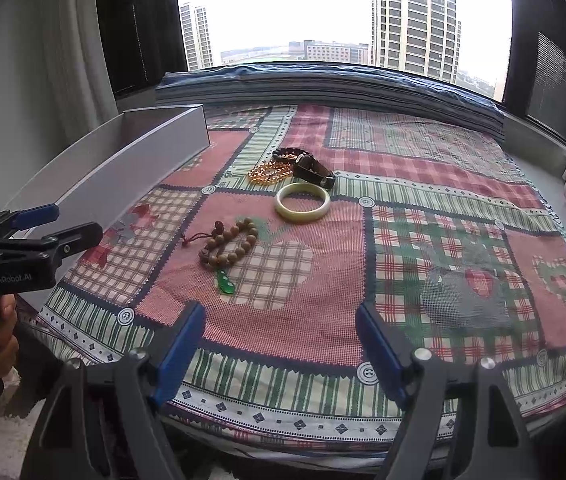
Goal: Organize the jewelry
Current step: 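Withdraw both open tools from the box back over the quilt, then lower the left tool and grasp the wooden bead bracelet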
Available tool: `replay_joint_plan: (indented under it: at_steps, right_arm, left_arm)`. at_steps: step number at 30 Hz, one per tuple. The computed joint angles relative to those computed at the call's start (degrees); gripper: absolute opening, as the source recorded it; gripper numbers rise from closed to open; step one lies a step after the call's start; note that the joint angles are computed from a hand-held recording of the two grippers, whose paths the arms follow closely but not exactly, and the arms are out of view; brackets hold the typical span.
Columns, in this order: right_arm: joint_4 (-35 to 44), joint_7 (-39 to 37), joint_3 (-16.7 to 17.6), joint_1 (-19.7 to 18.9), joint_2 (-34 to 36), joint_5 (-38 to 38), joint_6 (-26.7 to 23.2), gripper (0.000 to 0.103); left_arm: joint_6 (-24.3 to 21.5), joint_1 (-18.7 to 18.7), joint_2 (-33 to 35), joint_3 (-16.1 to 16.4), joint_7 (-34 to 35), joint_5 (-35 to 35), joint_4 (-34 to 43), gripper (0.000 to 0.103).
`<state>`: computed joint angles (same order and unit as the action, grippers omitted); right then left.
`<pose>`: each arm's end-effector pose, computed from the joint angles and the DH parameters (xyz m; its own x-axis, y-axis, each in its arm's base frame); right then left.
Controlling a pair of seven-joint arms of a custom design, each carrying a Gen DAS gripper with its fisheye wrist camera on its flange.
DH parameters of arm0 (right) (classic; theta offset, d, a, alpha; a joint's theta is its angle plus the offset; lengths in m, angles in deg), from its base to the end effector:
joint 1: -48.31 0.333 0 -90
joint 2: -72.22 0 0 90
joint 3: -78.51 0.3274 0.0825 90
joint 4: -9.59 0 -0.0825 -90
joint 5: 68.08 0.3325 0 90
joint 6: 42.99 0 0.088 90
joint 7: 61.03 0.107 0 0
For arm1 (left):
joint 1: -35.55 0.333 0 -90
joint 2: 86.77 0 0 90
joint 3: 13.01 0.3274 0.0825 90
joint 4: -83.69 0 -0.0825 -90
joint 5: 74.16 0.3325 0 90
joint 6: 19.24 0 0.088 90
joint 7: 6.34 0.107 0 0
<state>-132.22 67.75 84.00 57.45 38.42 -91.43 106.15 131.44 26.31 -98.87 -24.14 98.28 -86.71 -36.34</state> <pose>0.3491 0.1083 0.6007 -0.1317 -0.9909 -0.0260 -0.6945 0.1109 -0.7109 0.4597 -0.1755 0.6252 -0.4533 -0.8913 -0.0060 -0.6484 0.3344 -0.6839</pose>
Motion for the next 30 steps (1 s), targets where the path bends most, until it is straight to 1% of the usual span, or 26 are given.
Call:
replay_joint_plan:
  at_steps: [2,4,7,11,20,21,22,24,25,28,30]
  right_arm:
    - [-0.12,-0.31,-0.59,0.40,-0.31,0.72,0.29,0.079]
    - [-0.53,0.62,-0.34,-0.57,-1.17,0.49,0.57,0.079]
    - [-0.97,1.48,-0.21,-1.78,-1.84,0.02,-0.38,0.079]
    - [-1.81,1.03,-1.65,-0.98,-1.71,1.79,-1.39,0.079]
    - [-2.90,-0.10,-2.17,-0.91,-2.20,2.80,-0.42,0.079]
    - [-3.11,-0.05,-2.25,-0.99,-2.33,2.96,-0.31,0.079]
    - [-3.35,0.04,-2.28,-1.10,-2.46,3.10,-0.24,0.079]
    - [-3.66,0.14,-2.33,-1.22,-2.57,3.40,-0.32,0.079]
    - [-3.85,0.16,-2.40,-1.25,-2.62,3.54,-0.33,0.079]
    - [-4.43,0.15,-2.55,-1.21,-2.87,3.98,-0.20,0.079]
    - [-4.75,0.11,-2.53,-1.27,-3.13,4.05,-0.21,0.079]
  left_arm:
    - [-0.55,0.37,0.44,0.10,-0.65,0.32,0.48,0.102]
    - [-0.81,0.74,0.79,0.32,-1.23,0.38,0.70,0.102]
    - [-1.17,1.48,1.44,0.42,-2.31,1.39,0.79,0.102]
    - [-2.24,1.48,3.39,0.24,-2.80,2.22,2.00,0.102]
    - [-5.87,-1.67,9.53,-0.57,5.48,-1.99,8.92,0.100]
    - [-6.91,-1.91,10.29,-0.64,6.43,-2.92,9.89,0.097]
    - [-8.00,-2.14,11.21,-0.75,7.07,-3.82,10.89,0.089]
    - [-10.31,-2.49,13.42,-1.02,7.27,-4.79,13.09,0.081]
    - [-10.90,-2.71,14.55,-1.17,6.40,-4.37,13.95,0.080]
    - [-9.87,-3.64,17.05,-1.52,3.41,-2.14,14.68,0.071]
    - [-9.03,-4.36,18.35,-1.52,1.16,0.38,14.78,0.057]
